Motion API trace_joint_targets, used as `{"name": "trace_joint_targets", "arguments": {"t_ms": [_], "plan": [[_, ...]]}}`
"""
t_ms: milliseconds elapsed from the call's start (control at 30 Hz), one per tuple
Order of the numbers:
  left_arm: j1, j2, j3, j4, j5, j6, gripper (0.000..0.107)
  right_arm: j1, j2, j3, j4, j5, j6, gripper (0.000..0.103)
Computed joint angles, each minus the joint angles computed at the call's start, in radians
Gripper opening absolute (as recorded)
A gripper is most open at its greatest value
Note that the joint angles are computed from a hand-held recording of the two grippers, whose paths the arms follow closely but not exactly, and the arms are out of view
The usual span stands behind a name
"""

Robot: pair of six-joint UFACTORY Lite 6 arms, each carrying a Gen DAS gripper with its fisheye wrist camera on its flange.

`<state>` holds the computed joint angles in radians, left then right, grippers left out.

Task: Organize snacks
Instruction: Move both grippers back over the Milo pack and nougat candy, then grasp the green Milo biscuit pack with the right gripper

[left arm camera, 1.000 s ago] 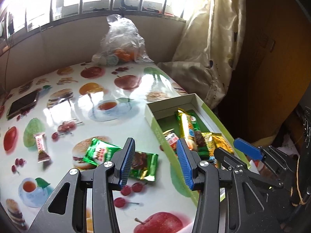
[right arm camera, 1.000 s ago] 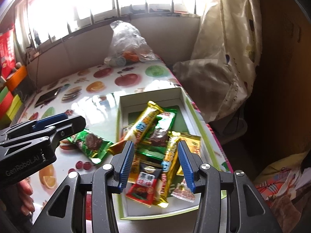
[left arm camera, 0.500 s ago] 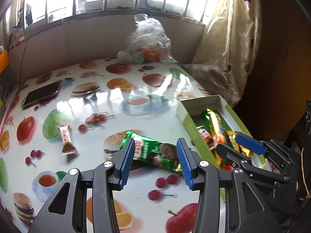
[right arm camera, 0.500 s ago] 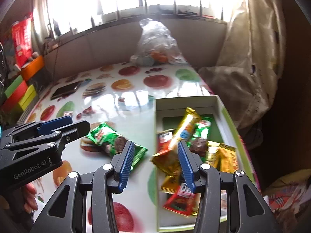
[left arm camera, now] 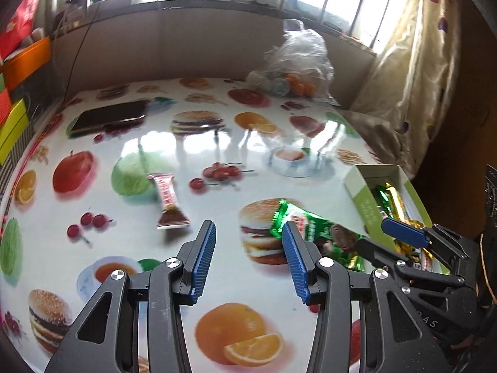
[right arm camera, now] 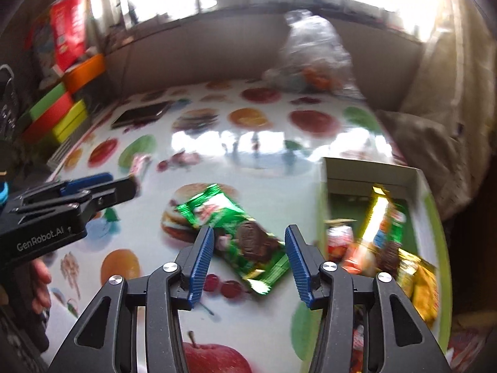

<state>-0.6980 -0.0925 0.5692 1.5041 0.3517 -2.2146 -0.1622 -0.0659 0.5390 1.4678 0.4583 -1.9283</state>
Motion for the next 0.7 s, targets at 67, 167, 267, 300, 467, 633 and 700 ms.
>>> {"name": "trace_joint_targets", "arguments": {"t_ms": [67, 167, 267, 300, 467, 633, 700], "plan": [[0.025, -0.013, -0.022, 0.024, -0.012, -0.020, 0.046, 0.040, 0.036, 0.020, 0.021, -0.010, -0.028, 0.052], [0.059, -0.029, -0.050, 0.059, -0.028, -0.047, 0.046, 0.099, 0.107, 0.068, 0.012, -0.050, -0.014, 0.055], [0.093, -0.025, -0.062, 0.100, -0.048, -0.074, 0.046, 0.141, 0.183, 0.129, -0.013, -0.067, 0.011, 0.057], [0.102, -0.025, -0.066, 0.116, -0.053, -0.087, 0.046, 0.143, 0.211, 0.153, -0.046, -0.058, 0.041, 0.057], [0.149, -0.018, -0.080, 0.206, -0.087, -0.159, 0.046, 0.202, 0.299, 0.227, -0.093, -0.110, 0.067, 0.057], [0.183, -0.019, -0.095, 0.301, -0.106, -0.247, 0.046, 0.197, 0.386, 0.306, -0.182, -0.090, 0.122, 0.057], [0.190, -0.018, -0.098, 0.317, -0.110, -0.259, 0.046, 0.192, 0.406, 0.326, -0.220, -0.080, 0.151, 0.058]]}}
